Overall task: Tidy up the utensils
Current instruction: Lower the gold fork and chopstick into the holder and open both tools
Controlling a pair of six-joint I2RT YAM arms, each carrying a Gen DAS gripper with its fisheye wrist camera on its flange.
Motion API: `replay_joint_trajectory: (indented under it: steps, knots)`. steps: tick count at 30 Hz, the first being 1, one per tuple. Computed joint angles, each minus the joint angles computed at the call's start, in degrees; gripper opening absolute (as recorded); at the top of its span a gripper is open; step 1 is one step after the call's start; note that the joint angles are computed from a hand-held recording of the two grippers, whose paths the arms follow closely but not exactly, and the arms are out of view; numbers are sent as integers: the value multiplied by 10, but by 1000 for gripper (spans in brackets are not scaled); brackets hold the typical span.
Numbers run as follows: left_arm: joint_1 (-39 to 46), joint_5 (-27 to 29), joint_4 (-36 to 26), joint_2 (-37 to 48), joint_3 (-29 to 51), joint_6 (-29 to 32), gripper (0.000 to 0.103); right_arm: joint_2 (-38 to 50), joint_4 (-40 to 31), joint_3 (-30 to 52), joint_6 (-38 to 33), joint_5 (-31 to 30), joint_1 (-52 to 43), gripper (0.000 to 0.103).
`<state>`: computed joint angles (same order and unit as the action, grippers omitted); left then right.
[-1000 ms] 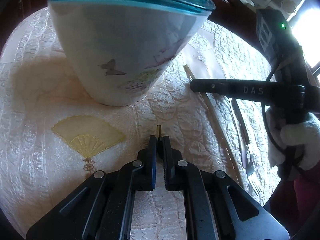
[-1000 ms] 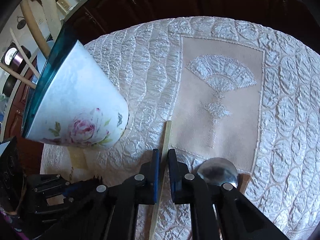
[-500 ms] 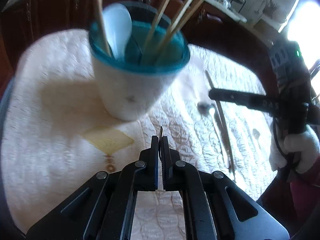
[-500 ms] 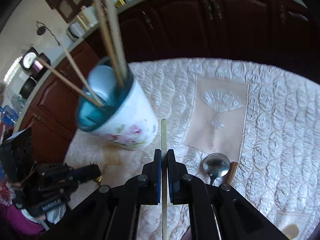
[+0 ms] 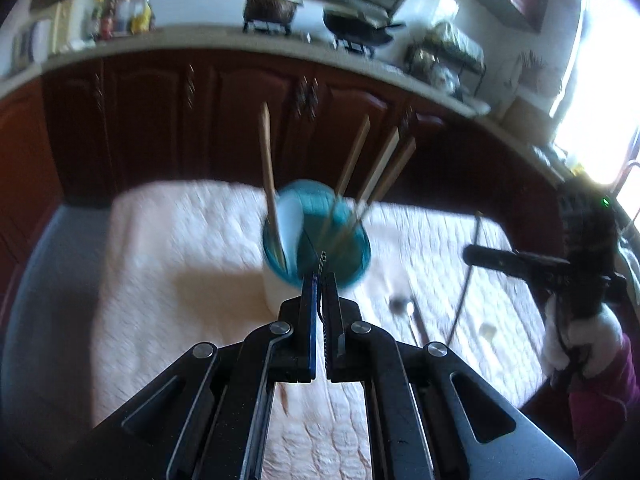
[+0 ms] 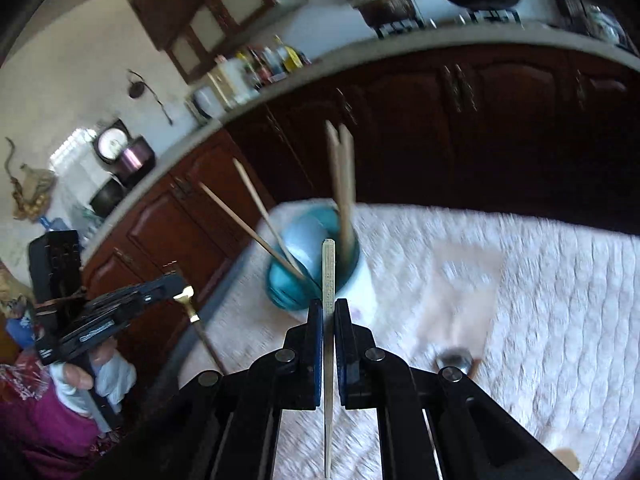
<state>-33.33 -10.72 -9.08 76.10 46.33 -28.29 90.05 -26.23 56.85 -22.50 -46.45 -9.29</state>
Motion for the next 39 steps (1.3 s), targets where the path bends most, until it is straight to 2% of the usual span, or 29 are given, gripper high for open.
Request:
replay_joint_trajectory:
  steps: [3, 6, 12, 16, 22, 35, 39]
  knots:
    - [10, -25, -11, -11, 23, 17, 1, -36, -13, 16, 10, -11, 4, 5]
    - [3, -78, -16, 5, 59, 29, 1, -64, -6, 39, 43, -15, 14, 5]
    - [10, -137, 16, 49, 92, 58, 1, -85, 57, 66, 123, 38, 65, 5]
    - [12, -160, 36, 85, 111, 71, 1, -71, 86, 86, 146, 73, 101, 5]
    - [26, -161, 49, 134, 141, 73, 1, -21, 136, 113, 165, 142, 151, 5]
    - [30, -213, 83, 227, 179, 112, 1, 66, 220, 147, 190, 207, 181, 5]
    - [28, -218, 89, 247, 181, 116, 1, 86, 219, 145, 180, 213, 184, 5]
